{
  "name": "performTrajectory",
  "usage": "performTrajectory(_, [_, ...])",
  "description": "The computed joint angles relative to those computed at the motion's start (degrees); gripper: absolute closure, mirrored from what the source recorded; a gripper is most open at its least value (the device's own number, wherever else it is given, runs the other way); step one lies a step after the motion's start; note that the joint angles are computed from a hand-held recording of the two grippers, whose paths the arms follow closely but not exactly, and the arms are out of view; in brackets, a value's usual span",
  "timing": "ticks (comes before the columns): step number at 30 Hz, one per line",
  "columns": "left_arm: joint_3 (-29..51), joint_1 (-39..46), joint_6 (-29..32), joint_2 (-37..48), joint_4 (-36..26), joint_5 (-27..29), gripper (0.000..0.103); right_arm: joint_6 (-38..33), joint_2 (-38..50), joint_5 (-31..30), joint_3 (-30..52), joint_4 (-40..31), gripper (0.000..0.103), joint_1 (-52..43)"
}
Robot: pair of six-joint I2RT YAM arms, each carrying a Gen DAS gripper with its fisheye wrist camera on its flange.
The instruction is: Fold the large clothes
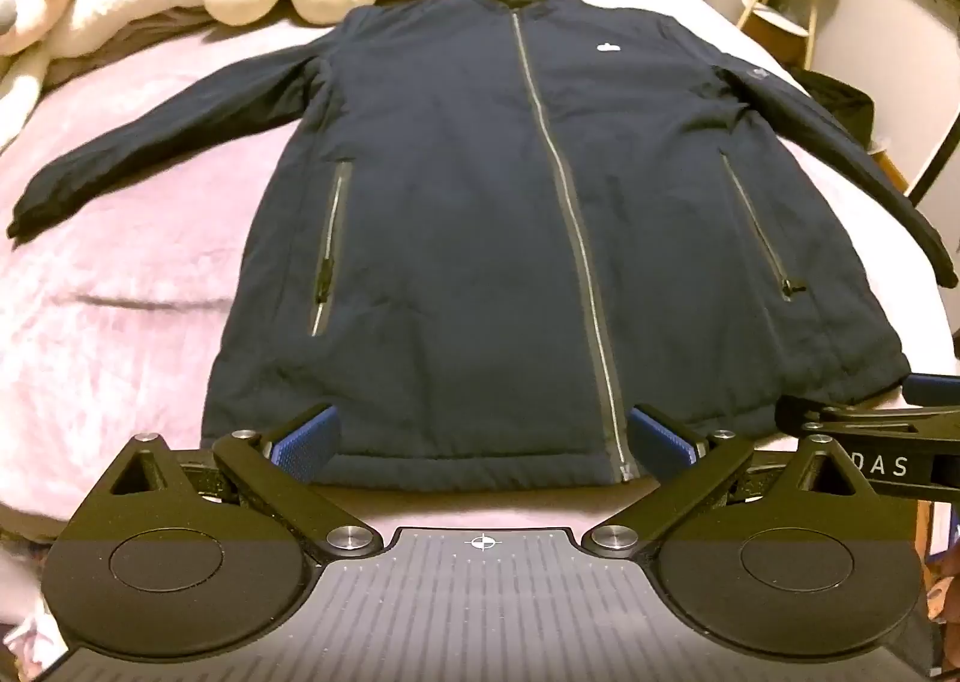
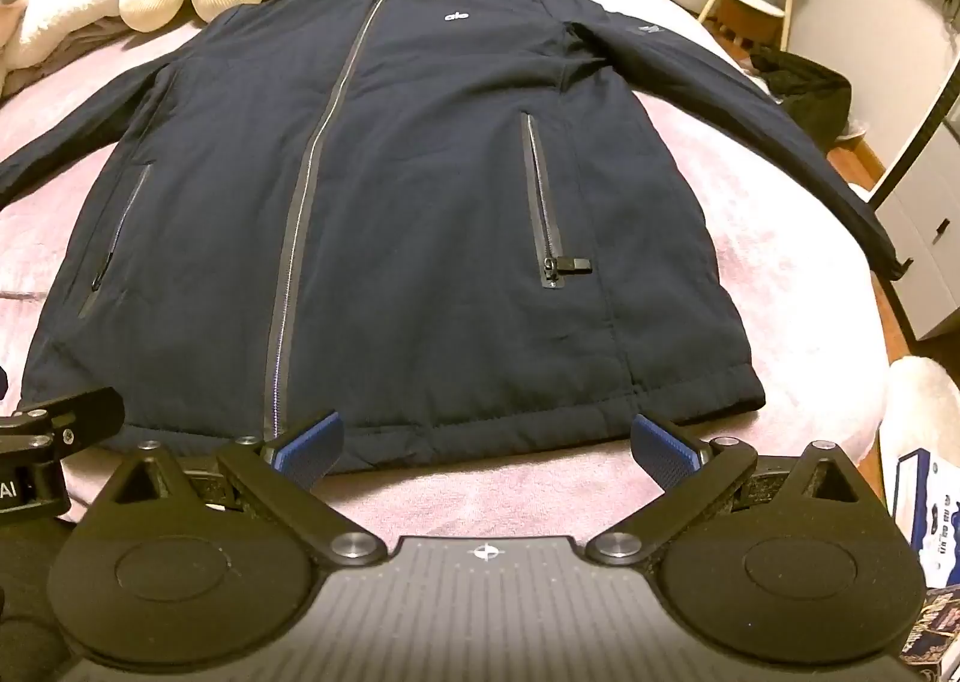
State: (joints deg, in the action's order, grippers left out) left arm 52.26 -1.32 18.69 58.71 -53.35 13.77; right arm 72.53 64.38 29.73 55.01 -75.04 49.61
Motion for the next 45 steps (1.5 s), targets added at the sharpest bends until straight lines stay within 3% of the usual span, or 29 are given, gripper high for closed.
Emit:
performTrajectory(1, [0.0,0.1,0.1,0.2,0.0,0.0,0.000,0.1,-0.8,0.3,-2.6,2.1,0.001,0.4])
performTrajectory(45, [-0.8,0.3,0.3,0.1,0.4,0.1,0.000,1.5,-0.5,0.6,-2.2,1.6,0.001,1.0])
